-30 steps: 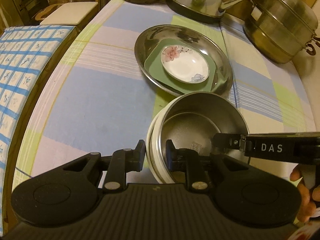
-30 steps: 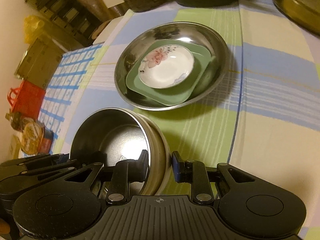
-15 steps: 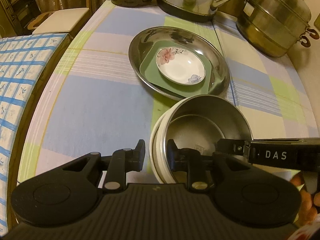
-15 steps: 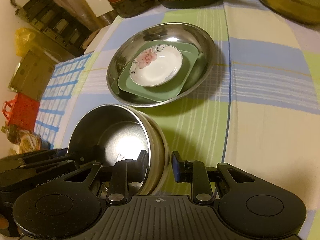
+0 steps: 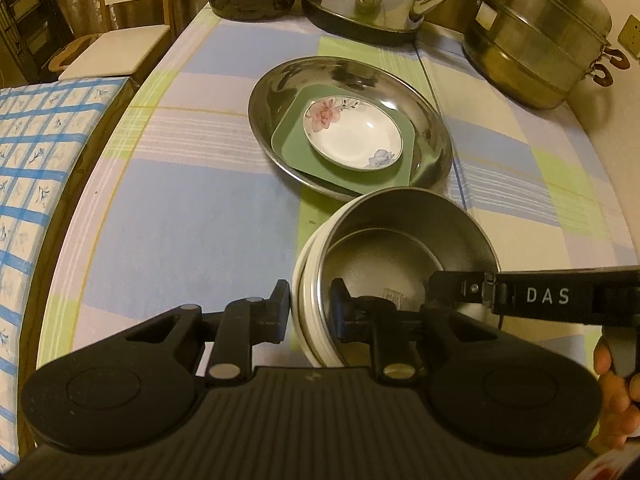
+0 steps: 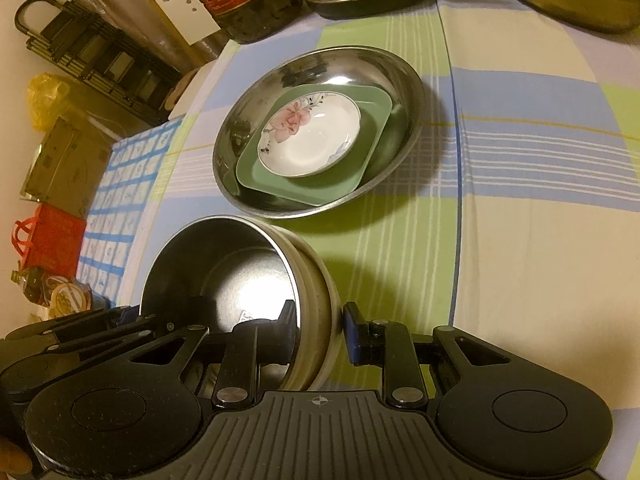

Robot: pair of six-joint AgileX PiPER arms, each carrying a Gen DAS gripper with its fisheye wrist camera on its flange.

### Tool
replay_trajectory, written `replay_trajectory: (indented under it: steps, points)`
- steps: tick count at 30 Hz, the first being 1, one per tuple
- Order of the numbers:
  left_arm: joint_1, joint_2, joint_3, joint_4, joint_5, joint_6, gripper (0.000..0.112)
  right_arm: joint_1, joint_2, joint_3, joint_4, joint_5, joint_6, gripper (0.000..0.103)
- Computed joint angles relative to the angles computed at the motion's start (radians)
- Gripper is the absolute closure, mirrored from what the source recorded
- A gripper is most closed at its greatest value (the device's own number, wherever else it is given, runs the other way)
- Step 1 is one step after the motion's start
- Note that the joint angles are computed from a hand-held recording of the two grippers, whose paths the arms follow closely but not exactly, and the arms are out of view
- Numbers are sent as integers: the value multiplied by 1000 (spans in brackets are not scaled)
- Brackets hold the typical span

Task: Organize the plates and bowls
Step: 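Lower the nested bowls onto the saucer on the steel plate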

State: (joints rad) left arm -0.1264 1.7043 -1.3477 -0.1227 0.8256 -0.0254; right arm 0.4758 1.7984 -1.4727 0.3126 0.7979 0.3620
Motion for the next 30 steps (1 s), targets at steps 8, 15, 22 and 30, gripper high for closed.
replay_trajectory:
  steps: [8,15,22,30]
  points:
    - [11,-26,1,-4,22,-8,93,6,8,-43,-17,29,-4,79]
    - [14,-42,-33,7,51,-21,93,2,8,-91,-14,63,-13,80]
    - [10,-39,-87,17,76,-30,93,-10,16,-148,-13,101,-16,80]
    - [6,27,-216,17,101,-12,93,-32,56,-260,-31,153,-4,80]
